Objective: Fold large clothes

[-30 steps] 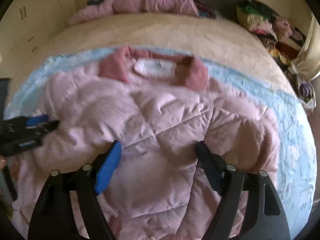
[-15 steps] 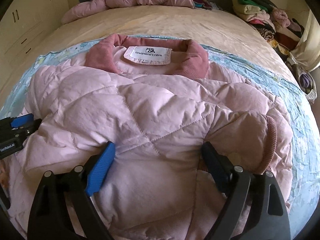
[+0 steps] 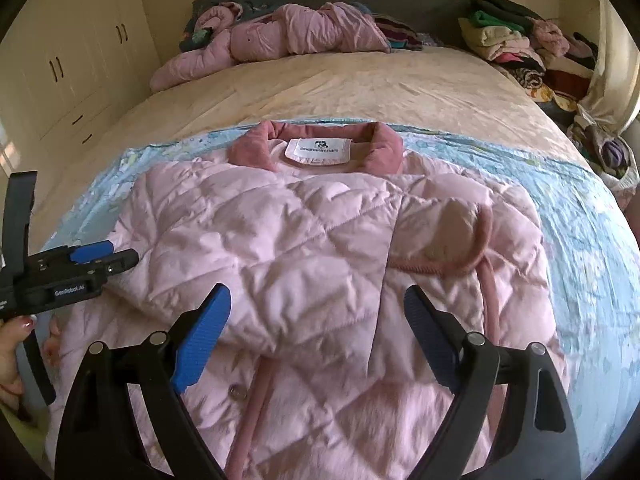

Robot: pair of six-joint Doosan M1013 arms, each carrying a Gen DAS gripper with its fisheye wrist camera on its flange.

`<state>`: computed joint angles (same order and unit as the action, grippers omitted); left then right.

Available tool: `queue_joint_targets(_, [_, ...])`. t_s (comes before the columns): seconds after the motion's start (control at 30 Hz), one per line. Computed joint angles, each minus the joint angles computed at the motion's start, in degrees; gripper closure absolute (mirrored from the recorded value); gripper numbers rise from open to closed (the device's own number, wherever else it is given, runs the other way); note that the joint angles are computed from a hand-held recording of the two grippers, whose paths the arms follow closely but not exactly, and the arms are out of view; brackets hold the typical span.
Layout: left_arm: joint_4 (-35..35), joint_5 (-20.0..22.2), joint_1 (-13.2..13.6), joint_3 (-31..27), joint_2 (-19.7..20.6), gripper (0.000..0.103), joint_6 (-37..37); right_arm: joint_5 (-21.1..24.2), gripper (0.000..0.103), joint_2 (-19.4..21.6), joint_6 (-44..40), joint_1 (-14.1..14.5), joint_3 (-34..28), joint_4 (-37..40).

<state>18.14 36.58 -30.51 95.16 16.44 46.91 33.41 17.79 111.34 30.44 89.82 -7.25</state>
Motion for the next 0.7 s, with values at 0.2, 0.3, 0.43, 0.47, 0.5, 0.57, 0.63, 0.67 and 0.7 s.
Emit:
queue_joint_targets(0.2, [1.64,1.33,-0.78,-0.35,0.86,0.035,-0.54,4.59,0.016,1.70,3.89,0.50,-1.05,-2.13])
queue_joint_targets(0.3, [1.89,1.17,-0.71,-0.28,1.21,0.031,-0.57,6.08,0.016,2.71,3.34,-0.02,-1.46,-0.17])
queue_joint_targets(0.43, [1.05,0.48,-0.39,-0.08,1.50,0.028,-0.08,6.19,0.016,3.64,1.58,-0.90,-1.63,2.78])
queue_joint_targets(0.47, [1.06,0.42,-0.44,-0.06,1.55,0.028,-0.15,6.19,0.016,3.90,1.67,-0.93,-1.68,2.80])
queue_joint_targets(0.5, [1.00,0.35,-0.44,-0.08,1.62,0.028,-0.20,6.17,0.015,4.05,1.70,-0.91,-1.70,2.66])
queue_joint_targets(0.57, [0.84,0.09,-0.43,0.04,1.58,0.028,-0.39,6.38,0.015,4.31,2.08,-0.85,-1.84,2.26])
queue_joint_targets(0.63, [0.72,0.42,-0.54,0.05,1.32,0.028,-0.17,6.35,0.015,4.05,2.18,-0.73,-1.79,2.15])
queue_joint_targets(0.67, [0.57,0.58,-0.59,0.06,1.16,0.028,0.08,5.82,0.015,3.69,1.63,-0.81,-1.45,2.74])
queue_joint_targets(0.7, [0.38,0.62,-0.59,0.07,1.05,0.028,0.27,5.46,0.015,3.46,1.13,-0.95,-1.21,3.34])
